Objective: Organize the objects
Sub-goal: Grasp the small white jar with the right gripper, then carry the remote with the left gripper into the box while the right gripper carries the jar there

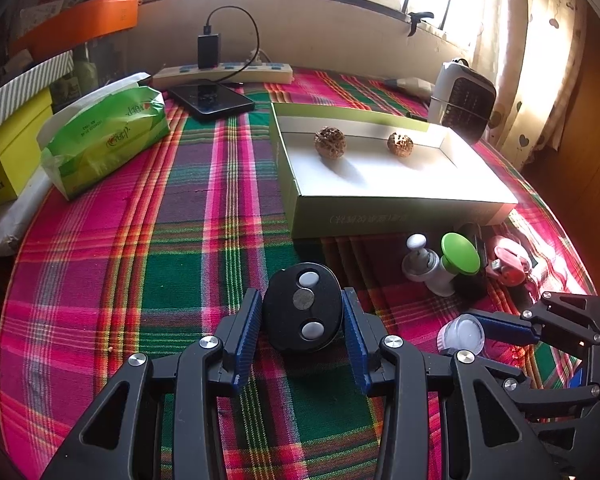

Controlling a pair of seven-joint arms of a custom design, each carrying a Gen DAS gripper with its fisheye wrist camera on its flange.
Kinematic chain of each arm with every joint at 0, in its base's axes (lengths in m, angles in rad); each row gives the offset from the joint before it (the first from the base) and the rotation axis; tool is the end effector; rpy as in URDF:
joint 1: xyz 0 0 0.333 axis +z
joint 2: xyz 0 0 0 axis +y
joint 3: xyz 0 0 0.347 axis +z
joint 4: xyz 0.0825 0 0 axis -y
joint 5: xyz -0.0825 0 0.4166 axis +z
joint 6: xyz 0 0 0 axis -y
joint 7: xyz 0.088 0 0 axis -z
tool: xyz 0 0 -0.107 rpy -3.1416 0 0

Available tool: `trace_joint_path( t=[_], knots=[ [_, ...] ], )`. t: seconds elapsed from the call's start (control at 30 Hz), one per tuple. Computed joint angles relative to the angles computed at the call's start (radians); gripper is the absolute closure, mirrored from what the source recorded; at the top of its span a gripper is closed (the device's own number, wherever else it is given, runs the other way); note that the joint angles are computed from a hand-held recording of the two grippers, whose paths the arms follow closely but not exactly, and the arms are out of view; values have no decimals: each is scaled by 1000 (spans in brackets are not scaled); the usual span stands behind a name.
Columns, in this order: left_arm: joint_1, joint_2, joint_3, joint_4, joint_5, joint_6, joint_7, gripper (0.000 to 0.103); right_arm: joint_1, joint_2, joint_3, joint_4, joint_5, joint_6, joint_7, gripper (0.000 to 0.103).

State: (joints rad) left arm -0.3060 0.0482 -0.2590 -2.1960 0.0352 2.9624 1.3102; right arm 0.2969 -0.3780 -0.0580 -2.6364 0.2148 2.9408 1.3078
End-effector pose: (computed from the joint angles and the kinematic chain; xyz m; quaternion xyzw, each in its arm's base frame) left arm 0.5171 -0.3286 0.4586 -0.5434 0.7620 -0.3268 0.1313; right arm 0.4483 0.0942 0.4560 -0.7583 0.5575 -0.1910 0.2786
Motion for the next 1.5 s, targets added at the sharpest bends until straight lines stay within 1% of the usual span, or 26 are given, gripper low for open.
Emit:
trace_joint_path(
  t=[0.37, 0.77, 1.1, 1.23, 1.3, 1.4, 1.5],
  knots=[
    [-4, -7, 0, 1, 11, 2, 0, 65, 0, -6, -4, -6, 10, 18, 11, 74],
    [-11, -19, -11, 13, -37, 0, 57, 65, -10, -36, -13, -14, 5, 40, 34, 74],
    [-19, -3, -16, 57, -46, -7, 93, 65, -55, -51, -6, -1, -31, 50, 81, 74],
    [-20, 19, -24, 90, -82, -17, 142, 65, -84, -47, 4, 10, -52, 54, 106, 74],
    [-21, 35, -28, 112, -95, -21, 161, 65, -90, -40, -3, 21, -56, 53, 114, 74],
    [-26, 59, -29, 144, -86, -23, 169, 65, -132, -25, 17, 40, -83, 50, 147, 74],
    [-28, 81, -35, 179, -86, -34, 189, 65, -151, -10, 18, 61, -103, 46, 163, 74]
  ],
)
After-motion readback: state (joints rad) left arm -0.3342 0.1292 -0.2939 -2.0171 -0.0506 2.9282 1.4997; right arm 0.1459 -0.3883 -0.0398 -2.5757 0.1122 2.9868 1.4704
